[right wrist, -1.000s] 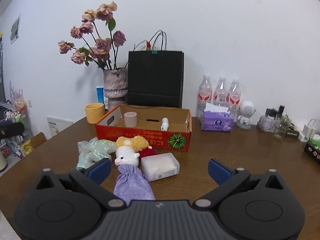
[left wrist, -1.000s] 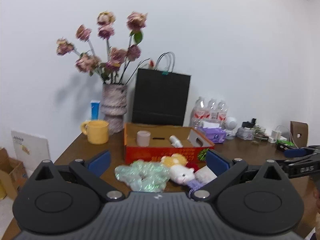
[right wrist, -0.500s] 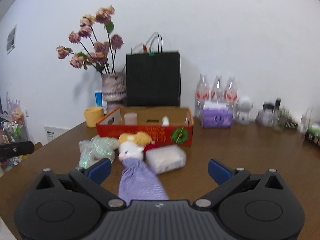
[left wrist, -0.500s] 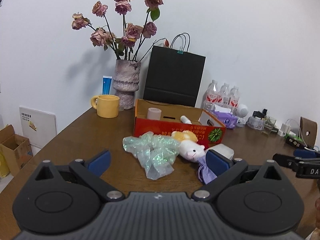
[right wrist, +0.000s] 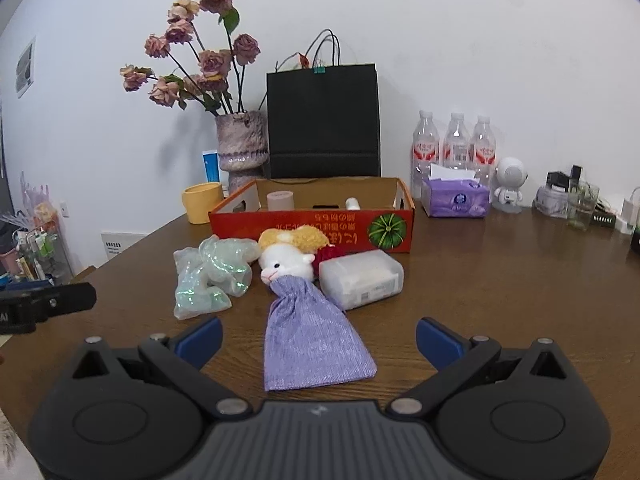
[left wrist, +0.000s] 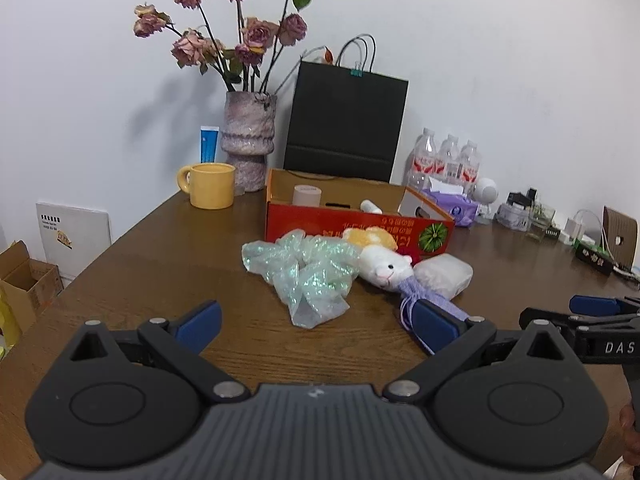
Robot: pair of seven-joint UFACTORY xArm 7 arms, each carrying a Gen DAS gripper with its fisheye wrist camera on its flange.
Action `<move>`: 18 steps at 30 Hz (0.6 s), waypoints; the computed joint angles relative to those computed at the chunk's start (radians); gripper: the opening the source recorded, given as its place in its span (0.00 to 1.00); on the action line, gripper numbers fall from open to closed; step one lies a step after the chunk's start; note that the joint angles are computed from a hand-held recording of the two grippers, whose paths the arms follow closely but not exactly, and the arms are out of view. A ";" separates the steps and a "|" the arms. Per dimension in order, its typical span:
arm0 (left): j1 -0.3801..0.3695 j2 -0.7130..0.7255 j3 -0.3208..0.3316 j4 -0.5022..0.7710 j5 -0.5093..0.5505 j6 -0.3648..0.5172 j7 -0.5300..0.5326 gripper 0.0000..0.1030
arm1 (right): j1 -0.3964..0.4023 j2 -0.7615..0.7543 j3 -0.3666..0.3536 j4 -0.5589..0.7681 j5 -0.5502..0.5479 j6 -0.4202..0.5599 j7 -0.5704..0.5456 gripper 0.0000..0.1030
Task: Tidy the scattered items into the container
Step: 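Move left tool to the plastic bag while right tool approaches the purple pouch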
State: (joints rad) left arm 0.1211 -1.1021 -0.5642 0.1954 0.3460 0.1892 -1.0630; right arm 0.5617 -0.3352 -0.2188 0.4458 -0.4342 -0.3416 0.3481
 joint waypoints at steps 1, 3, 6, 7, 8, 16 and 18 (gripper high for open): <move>0.000 0.013 0.003 0.003 0.001 -0.005 0.004 1.00 | -0.004 0.006 0.005 0.004 0.003 0.003 -0.001 1.00; 0.000 0.039 0.008 0.012 0.001 -0.011 0.014 1.00 | -0.025 0.018 0.035 0.010 0.017 0.014 -0.014 1.00; 0.007 0.082 0.011 0.026 0.002 -0.022 0.026 1.00 | -0.051 0.036 0.072 0.019 0.038 0.024 -0.039 1.00; 0.013 0.096 0.009 0.031 0.001 -0.026 0.028 1.00 | -0.053 0.045 0.075 0.023 0.039 0.026 -0.047 1.00; 0.019 0.111 0.007 0.036 0.001 -0.030 0.029 1.00 | -0.053 0.057 0.078 0.031 0.040 0.028 -0.052 1.00; 0.106 0.258 -0.010 0.097 0.010 -0.076 0.037 1.00 | 0.021 0.171 0.003 0.122 -0.047 0.075 0.004 1.00; 0.116 0.295 0.001 0.109 0.006 -0.094 0.046 1.00 | 0.045 0.193 -0.024 0.143 -0.088 0.080 0.034 1.00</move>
State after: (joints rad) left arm 0.2366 -0.8071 -0.5637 0.3045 0.3518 0.0954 -1.0166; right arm 0.6066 -0.1423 -0.2431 0.5886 -0.5221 -0.2614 0.3822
